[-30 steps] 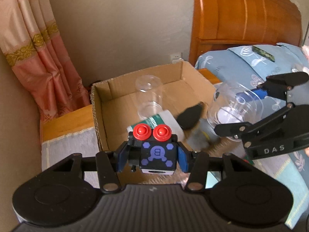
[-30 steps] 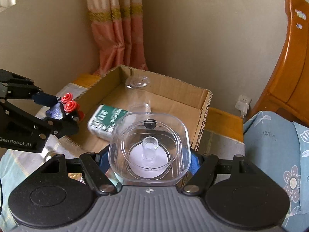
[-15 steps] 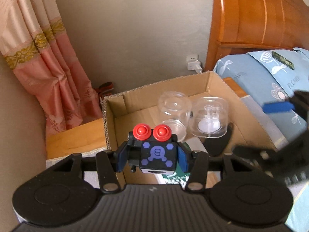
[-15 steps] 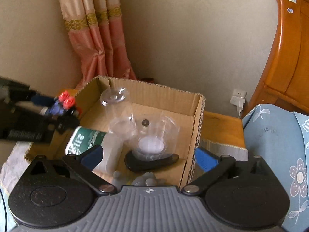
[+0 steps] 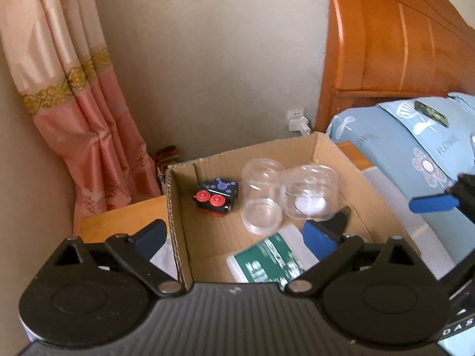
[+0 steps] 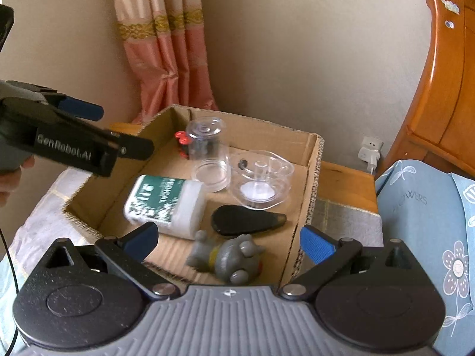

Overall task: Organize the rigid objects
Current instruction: 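Open the right tool over the box while the left tool drops the block in, then move the right tool to the train car while the left tool nears the capsule jar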

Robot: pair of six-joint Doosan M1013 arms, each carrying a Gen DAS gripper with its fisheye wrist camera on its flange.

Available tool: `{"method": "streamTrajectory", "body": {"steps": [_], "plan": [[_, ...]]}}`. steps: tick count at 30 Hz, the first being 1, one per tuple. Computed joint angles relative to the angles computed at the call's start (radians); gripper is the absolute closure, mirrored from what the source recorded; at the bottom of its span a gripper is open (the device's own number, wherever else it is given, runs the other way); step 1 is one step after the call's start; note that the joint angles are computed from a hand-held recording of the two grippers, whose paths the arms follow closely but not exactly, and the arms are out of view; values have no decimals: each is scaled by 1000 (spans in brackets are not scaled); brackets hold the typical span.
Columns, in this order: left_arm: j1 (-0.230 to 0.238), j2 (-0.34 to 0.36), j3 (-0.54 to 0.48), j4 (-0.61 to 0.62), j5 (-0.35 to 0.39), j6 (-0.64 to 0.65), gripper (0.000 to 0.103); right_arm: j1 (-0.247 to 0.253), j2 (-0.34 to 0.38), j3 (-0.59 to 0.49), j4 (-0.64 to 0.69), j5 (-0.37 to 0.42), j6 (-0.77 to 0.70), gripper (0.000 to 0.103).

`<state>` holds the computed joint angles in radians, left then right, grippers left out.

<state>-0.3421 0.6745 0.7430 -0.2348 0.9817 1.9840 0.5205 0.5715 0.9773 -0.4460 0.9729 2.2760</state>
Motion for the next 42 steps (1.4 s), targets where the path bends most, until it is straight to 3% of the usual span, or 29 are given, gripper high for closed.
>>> {"method": "streamTrajectory", "body": {"steps": [9,19,24,28,32,39,42], "plan": [[-4,-102,146,13,-62,38,5,41,-35,38,-45,-2,40,0],[0,-236,397,37,-202,3,3,70,-93,176,-108,-26,214,0],[1,-270,493,33,-215,-48,3,65,-102,231,-111,-54,334,0],[-5,-273,528,53,-191,-128,3,61,-105,261,-113,-78,409,0],[-17,-283,559,140,-215,-210,3,54,-103,272,-126,-88,470,0],[-10,-286,573,158,-217,-240,3,33,-73,245,-138,-40,487,0],[-8,-287,579,158,-218,-253,3,22,-76,266,-120,-64,513,0]]}}
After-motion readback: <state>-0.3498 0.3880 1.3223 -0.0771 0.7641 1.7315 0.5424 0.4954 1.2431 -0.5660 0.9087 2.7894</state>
